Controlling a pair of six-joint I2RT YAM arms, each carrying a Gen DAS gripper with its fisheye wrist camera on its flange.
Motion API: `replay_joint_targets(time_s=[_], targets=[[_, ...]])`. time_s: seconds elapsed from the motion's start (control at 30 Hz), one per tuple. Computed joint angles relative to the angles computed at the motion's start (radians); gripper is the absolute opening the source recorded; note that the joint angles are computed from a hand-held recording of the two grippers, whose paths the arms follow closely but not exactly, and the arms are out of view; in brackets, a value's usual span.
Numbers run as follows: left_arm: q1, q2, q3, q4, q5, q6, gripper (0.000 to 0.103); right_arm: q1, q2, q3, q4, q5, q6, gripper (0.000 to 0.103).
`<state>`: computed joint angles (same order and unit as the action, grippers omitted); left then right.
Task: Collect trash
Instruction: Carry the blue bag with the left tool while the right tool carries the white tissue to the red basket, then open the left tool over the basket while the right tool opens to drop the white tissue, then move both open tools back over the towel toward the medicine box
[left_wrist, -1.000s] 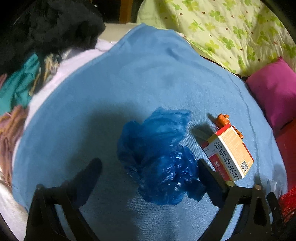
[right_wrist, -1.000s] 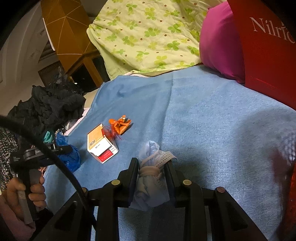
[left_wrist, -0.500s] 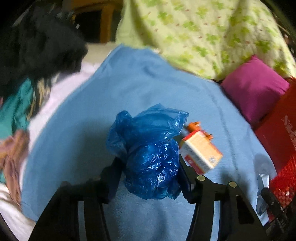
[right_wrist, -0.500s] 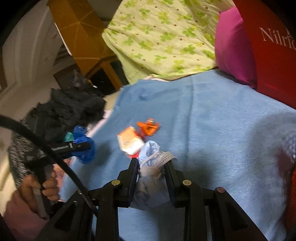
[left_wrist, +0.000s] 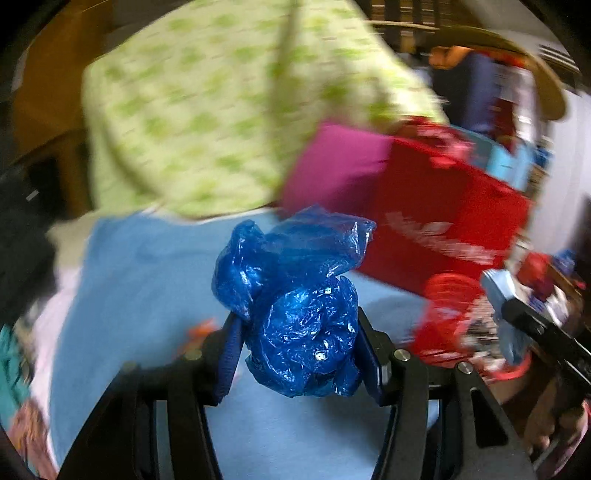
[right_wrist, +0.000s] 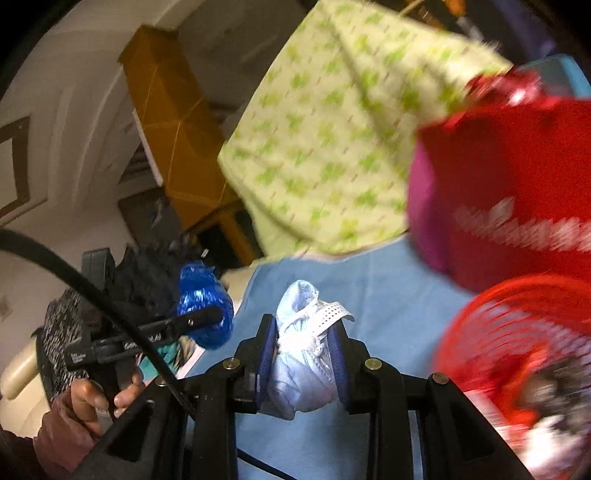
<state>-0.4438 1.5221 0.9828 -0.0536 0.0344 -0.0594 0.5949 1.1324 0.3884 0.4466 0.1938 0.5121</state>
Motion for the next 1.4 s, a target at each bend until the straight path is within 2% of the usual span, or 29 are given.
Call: replay_joint_targets(time_s=[0.1,0.2,0.23,0.33,0.43,0.5,0.57,0.63,0.73,0.8,0.87,0.97,1.03,1.17,1.27,1.33,1.4], targets=[[-0.128,0.079,0.124,-0.041,-0.005,-0.001,0.059,-0.110,-0.309,-0.073,-0.210,-0.005,-0.001,0.031],[-0.239,0.208,0.281,-0.089,-0.019,0.007,0.061,-0.249,-0.517,-0.098,-0.398,-0.048,-0.030,0.031],[-0.272,0.234,0.316,-0.107,-0.025,0.007,0.061,-0.298,-0.555,-0.099,-0.440,-0.078,-0.034,0.031],[-0.327,0.367,0.464,-0.167,-0.004,0.012,0.064,-0.525,-0.652,-0.130,-0.520,-0.262,-0.029,0.032],[-0.373,0.458,0.548,-0.193,-0.033,0.025,0.071,-0.690,-0.669,-0.162,-0.529,-0.416,-0.044,0.032],[-0.375,0.488,0.575,-0.202,-0.028,0.023,0.073,-0.771,-0.626,-0.182,-0.495,-0.496,-0.042,0.039],[-0.372,0.474,0.542,-0.187,-0.027,0.011,0.075,-0.814,-0.611,-0.203,-0.458,-0.543,-0.023,0.072],[-0.348,0.458,0.517,-0.171,-0.004,-0.003,0.077,-0.791,-0.592,-0.212,-0.403,-0.509,-0.013,0.072],[-0.305,0.406,0.447,-0.139,0.004,-0.025,0.078,-0.714,-0.606,-0.200,-0.392,-0.436,-0.002,0.072],[-0.273,0.352,0.359,-0.093,-0.009,-0.025,0.078,-0.597,-0.618,-0.187,-0.384,-0.340,0.001,0.072],[-0.228,0.273,0.234,-0.034,-0.034,-0.017,0.079,-0.461,-0.596,-0.162,-0.368,-0.228,-0.020,0.072],[-0.130,0.179,0.048,0.051,-0.049,-0.013,0.083,-0.295,-0.479,-0.114,-0.293,-0.135,-0.028,0.072],[-0.036,0.132,-0.067,0.089,-0.055,-0.011,0.083,-0.184,-0.357,-0.064,-0.228,-0.079,-0.040,0.072],[0.167,0.123,-0.227,0.168,-0.088,0.016,0.083,-0.033,-0.074,0.043,-0.086,-0.037,-0.054,0.072],[0.314,0.197,-0.253,0.231,-0.114,0.028,0.083,0.042,0.137,0.123,-0.008,-0.036,-0.037,0.072],[0.393,0.281,-0.215,0.253,-0.114,0.033,0.083,0.070,0.277,0.188,0.017,-0.057,-0.013,0.072],[0.468,0.415,-0.111,0.234,-0.092,0.035,0.083,0.095,0.377,0.241,0.016,-0.068,0.013,0.072]])
